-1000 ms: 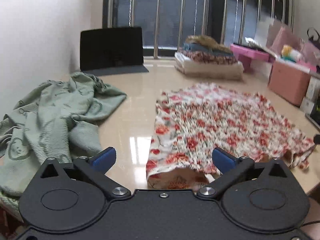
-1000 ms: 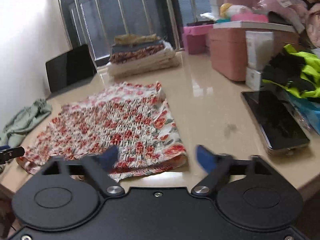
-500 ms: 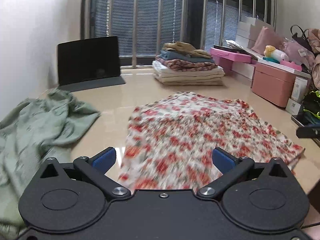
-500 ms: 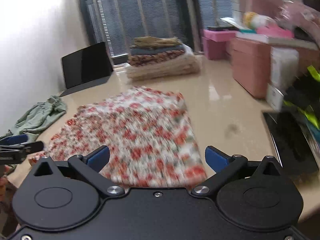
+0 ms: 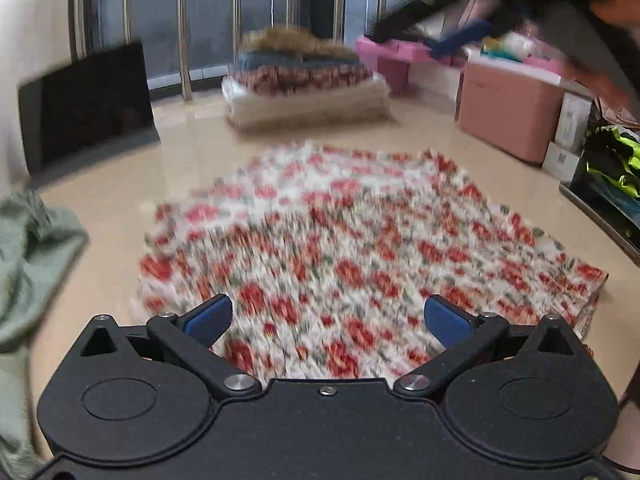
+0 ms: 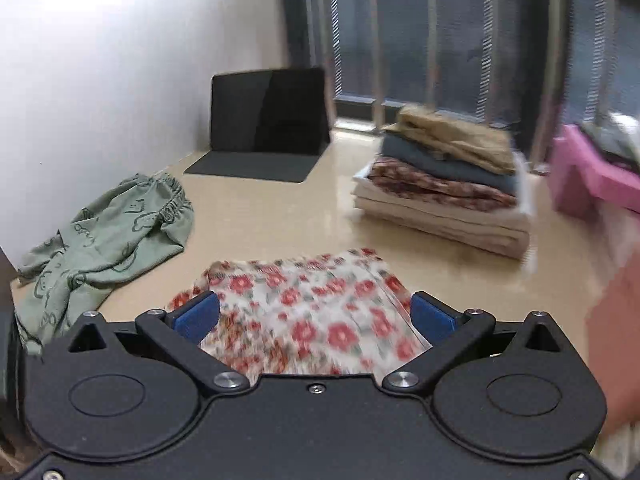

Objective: Fold clothes
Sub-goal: 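Grasp the garment edge with the right gripper while the left gripper hovers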

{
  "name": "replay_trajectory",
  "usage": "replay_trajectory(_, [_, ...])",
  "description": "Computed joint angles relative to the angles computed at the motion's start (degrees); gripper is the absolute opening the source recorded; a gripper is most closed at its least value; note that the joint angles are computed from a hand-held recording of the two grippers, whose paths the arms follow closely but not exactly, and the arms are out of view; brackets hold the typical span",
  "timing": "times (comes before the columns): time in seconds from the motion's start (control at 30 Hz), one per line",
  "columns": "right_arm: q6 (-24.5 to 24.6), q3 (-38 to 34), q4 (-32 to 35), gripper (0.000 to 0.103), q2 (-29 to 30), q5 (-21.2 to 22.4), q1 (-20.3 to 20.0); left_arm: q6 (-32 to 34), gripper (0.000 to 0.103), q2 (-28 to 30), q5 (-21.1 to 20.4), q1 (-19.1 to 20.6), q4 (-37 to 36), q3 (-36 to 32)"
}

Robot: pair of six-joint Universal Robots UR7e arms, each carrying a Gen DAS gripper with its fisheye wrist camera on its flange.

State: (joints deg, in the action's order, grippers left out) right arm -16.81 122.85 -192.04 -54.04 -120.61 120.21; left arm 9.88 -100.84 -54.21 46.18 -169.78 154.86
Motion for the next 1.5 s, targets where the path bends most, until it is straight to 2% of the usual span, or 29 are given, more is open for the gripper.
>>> replay_trajectory(0.07, [1.6,-4.3,6.0,0.102,1.0,2.7,-2.2,0.6,0.103,0.2,-0.9,1.2,1.0,-0.5])
replay_trajectory(0.17, [3.0,-10.7,11.4,0.099,4.6,1.5,-4.6,2.4,0.103,0.2,0.8,0.0,-0.3,0.8])
replay_trajectory(0.23, [4.4,-15.7,15.7,0.082,7.4,-0.5,-6.2,1.9,0.103,0.1,1.4,-0.5,-0.5,1.1])
replay_trajectory(0.43, [9.7,-25.8,26.3,0.058,13.6,-0.7,-10.5,1.9,0.103,-0.4,1.3,-0.7,0.5,1.0])
replay_trajectory(0.57, [11.4,-28.0,25.2,0.05,16.5,-2.8,-11.2,2.3,0.103,-0.5,1.0,-0.6,0.1,1.1])
replay_trajectory(0.67, [10.7,-28.2,24.5,0.045,17.4,-3.6,-11.4,2.4,0.103,-0.4,1.0,-0.6,-0.2,1.2])
replay_trajectory(0.7, [10.8,-28.2,24.6,0.04,17.6,-4.6,-11.1,2.5,0.103,-0.4,0.9,-0.5,-0.3,1.2])
replay_trajectory(0.77, [11.5,-28.7,25.6,0.023,17.9,-6.7,-10.5,3.0,0.103,-0.2,0.6,-0.3,-0.7,1.2])
replay_trajectory(0.8, [12.2,-28.9,26.4,0.009,17.9,-7.5,-10.3,3.1,0.103,0.0,0.6,-0.2,-1.0,1.2])
replay_trajectory(0.83, [13.5,-29.0,27.7,0.003,17.6,-7.4,-10.2,3.3,0.103,0.1,0.6,-0.2,-1.3,1.2])
replay_trajectory(0.9, [14.6,-28.6,28.3,0.0,17.2,-7.8,-9.9,3.3,0.103,0.3,0.6,-0.2,-1.6,1.3])
replay_trajectory(1.17, [11.2,-22.7,21.1,0.0,13.2,-5.1,-8.0,4.0,0.103,0.6,0.4,-0.1,-3.1,1.7])
replay_trajectory(1.23, [10.8,-22.1,22.0,0.014,12.5,-4.3,-7.9,4.2,0.103,0.7,0.4,-0.1,-3.7,1.8])
replay_trajectory(1.27, [11.4,-22.3,22.3,0.025,12.7,-4.6,-7.9,4.2,0.103,0.7,0.4,-0.1,-3.8,1.9])
replay_trajectory(1.3, [11.8,-22.7,22.4,0.046,13.1,-5.1,-8.0,4.2,0.103,0.7,0.4,-0.1,-3.8,1.9])
replay_trajectory(1.33, [11.4,-23.6,21.8,0.051,14.2,-6.4,-8.1,4.2,0.103,0.7,0.4,-0.1,-3.9,1.9])
replay_trajectory(1.4, [11.2,-25.7,21.2,0.051,16.6,-9.1,-8.2,4.2,0.103,0.7,0.4,-0.1,-3.9,1.9])
replay_trajectory(1.5, [12.8,-29.1,24.2,0.046,19.0,-10.0,-9.1,4.2,0.103,0.6,0.4,-0.1,-4.0,2.0])
